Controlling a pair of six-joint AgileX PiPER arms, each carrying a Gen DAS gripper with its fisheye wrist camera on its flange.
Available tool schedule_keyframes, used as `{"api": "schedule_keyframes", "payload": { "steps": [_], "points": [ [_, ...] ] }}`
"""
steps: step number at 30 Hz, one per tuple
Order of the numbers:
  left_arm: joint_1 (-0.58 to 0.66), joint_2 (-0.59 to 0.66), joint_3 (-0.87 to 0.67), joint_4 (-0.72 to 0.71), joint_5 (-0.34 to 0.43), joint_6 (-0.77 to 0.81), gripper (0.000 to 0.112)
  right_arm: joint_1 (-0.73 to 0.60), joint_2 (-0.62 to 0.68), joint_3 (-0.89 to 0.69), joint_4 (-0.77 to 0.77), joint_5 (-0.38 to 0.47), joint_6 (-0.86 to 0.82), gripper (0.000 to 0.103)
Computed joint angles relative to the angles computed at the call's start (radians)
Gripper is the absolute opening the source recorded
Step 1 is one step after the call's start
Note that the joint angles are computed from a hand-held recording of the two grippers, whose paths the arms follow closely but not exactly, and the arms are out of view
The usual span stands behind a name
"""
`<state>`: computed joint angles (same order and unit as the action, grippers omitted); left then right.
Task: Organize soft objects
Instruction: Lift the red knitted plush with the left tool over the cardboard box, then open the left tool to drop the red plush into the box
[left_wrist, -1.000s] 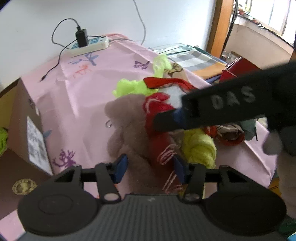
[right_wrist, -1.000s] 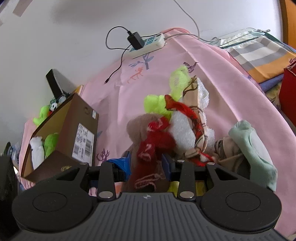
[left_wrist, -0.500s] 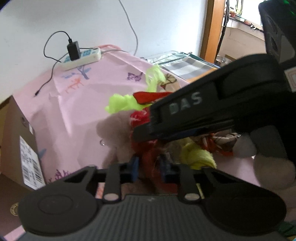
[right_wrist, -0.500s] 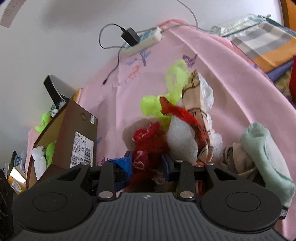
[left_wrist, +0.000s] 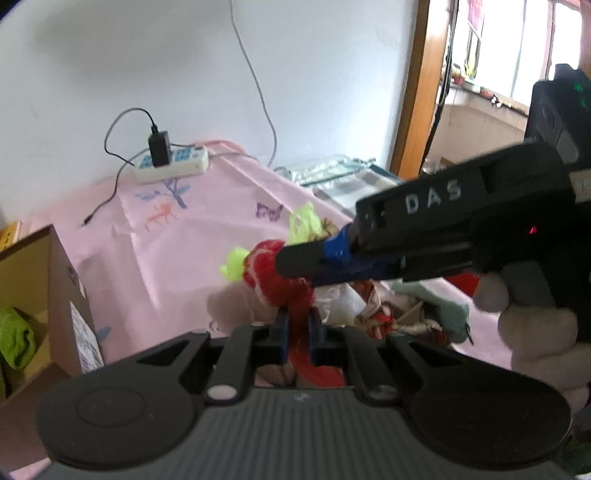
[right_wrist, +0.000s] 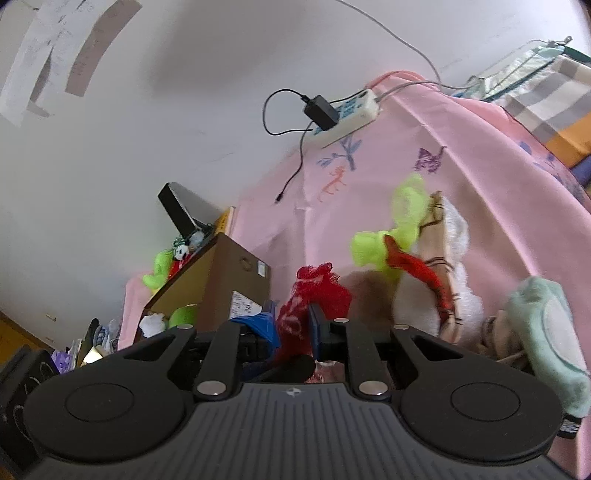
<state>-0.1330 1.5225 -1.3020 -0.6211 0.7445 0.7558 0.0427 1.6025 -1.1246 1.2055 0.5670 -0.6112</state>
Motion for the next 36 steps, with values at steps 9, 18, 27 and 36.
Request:
{"api": "schedule_keyframes", "payload": {
  "steps": [9, 18, 27, 36],
  "points": [
    [0.212, -0.030, -0.059, -0.145, 0.047, 0.156, 0.005, 0.152, 0.074, -0.154, 0.033, -0.014, 0.063, 0.001],
    [0.441, 0.106, -0.251, -0.200, 0.120, 0.211, 0.005, 0.350, 0.369, -0.601, -0.234, -0.039, 0.292, 0.007],
    [0.460, 0.438, -0.610, -0.036, 0.230, -0.039, 0.005, 0.440, 0.563, -0.901, -0.714, -0.070, 0.758, 0.008],
    [0.396, 0.608, -0.839, 0.120, 0.328, -0.204, 0.039, 0.457, 0.585, -0.905, -0.923, -0.091, 0.997, 0.009]
  ]
}}
